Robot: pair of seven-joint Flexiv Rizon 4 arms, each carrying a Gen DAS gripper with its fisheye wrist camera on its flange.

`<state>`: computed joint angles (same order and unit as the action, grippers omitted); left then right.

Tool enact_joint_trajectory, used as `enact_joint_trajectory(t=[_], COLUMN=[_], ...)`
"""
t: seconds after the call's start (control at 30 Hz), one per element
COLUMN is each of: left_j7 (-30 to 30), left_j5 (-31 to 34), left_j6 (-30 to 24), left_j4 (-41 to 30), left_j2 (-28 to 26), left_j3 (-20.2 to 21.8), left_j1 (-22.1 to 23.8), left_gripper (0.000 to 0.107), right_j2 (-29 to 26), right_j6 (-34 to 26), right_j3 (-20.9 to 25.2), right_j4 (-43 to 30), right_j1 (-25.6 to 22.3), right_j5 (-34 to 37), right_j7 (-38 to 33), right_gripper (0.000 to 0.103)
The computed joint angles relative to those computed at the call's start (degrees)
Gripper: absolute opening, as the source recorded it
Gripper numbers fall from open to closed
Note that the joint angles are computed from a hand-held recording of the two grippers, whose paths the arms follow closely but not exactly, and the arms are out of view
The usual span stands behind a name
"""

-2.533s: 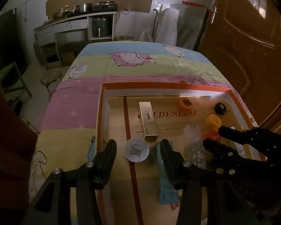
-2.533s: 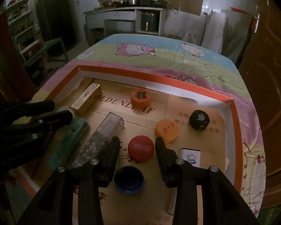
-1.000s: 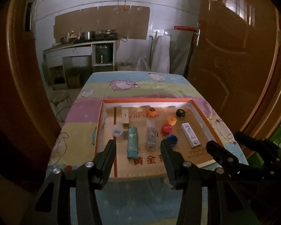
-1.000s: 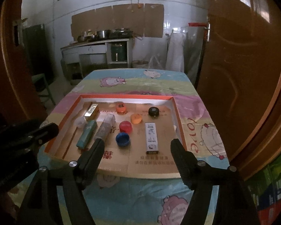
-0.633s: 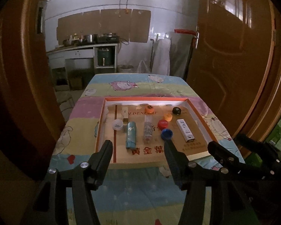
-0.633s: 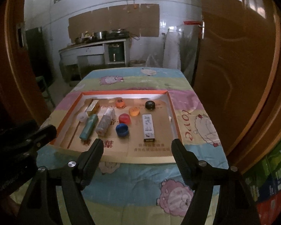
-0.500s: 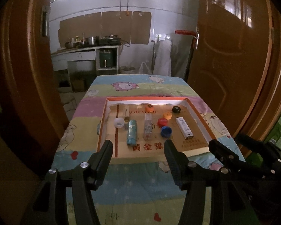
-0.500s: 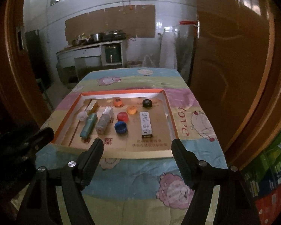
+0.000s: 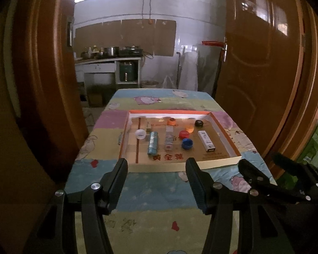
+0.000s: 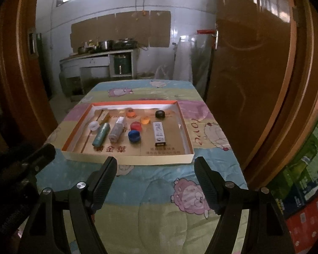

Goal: Organize rigid objects

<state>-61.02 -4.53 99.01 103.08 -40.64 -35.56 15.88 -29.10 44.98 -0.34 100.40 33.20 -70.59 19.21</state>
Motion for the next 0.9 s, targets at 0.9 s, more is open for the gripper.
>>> enact_joint_trajectory(t=[0.9], left_j7=[-10.59], left_j5=[11.56], left_j6=[7.86], left_j4=[11.15], left_j2=[5.61], left_j3=[-5.23], left_j1=[9.06], left_gripper=[0.056], right_j2=[5.7], right_j6=[-10.04], right_j3=[4.79], right_j4=[5.91], right_j1=[2.91], right_j5=[-4.09], right_j7=[7.12], right_gripper=[0.077])
